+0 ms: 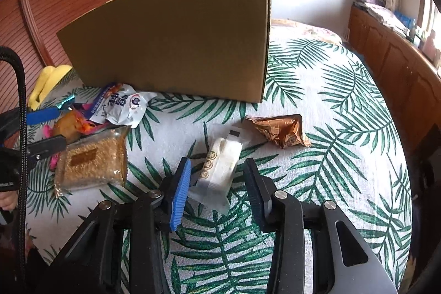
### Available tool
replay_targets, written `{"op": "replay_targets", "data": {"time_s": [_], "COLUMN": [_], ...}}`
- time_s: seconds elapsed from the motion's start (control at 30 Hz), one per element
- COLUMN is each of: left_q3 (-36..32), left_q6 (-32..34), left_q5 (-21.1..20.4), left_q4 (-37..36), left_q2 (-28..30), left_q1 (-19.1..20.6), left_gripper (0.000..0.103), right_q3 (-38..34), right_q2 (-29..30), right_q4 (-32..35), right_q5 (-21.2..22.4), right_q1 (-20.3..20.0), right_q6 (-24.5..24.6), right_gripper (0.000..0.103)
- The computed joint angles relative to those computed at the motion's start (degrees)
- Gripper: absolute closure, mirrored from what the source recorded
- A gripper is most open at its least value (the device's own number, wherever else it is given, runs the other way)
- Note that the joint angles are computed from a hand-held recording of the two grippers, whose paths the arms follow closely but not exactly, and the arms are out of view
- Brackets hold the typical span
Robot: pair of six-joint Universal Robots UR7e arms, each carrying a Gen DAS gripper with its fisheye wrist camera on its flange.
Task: Organize snacks
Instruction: 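Move both open tools back to the remaining snacks beside the box, then close the left tool on the pink-red pouch while the right tool grasps the white packet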
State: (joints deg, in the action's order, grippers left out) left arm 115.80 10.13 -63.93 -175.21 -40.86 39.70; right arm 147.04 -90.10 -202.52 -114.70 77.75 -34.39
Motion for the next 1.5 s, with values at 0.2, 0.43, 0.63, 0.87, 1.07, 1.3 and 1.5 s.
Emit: {"op": "replay_targets", "data": {"time_s": [0.2,0.43,0.63,0.87,1.07,1.3,1.5], "left_q3": [-2.1,-3.2,-3.7,-4.5,-4.7,-4.8,-5.2], "left_q6": [-2.1,-2.3,-2.1,-4.2,-4.9,-4.6,-4.2], "left_q5": [-3.2,-2.4,-2.9,-2.7,-2.1,-1.4,3.2], "left_q4": [3.6,6.4,9.4,12.5,14.0,13.0,12.8], "left_q2": [0.1,0.3,-0.2,-1.2,-1.9,-1.5,0.7], "left_q1": [1.3,0.8,0.6,1.3,1.6,1.4,0.3], "left_gripper": [0.034,0.034,0.034,0.034,0.037,0.049,0.048], "right_q3": [0.3,0.7,0.5,0.7,0.7,0.7,0.7], "right_q2": [2.1,4.2,4.3,4.2,4.3,4.3,4.3], "right_q4": [-3.2,-6.7,-6.9,-7.0,-7.0,-7.1,-7.1], "right_q5": [-2.0,-3.9,-3.9,-3.9,-3.9,-3.9,-3.9], "right_q1": [1.0,1.9,1.8,1.8,1.8,1.8,1.8], "right_q6": [-1.2,-2.3,-2.7,-2.6,-2.6,-2.6,-2.6], "right_gripper": [0.063,0.063,0.063,0.063,0.063,0.063,0.063]}}
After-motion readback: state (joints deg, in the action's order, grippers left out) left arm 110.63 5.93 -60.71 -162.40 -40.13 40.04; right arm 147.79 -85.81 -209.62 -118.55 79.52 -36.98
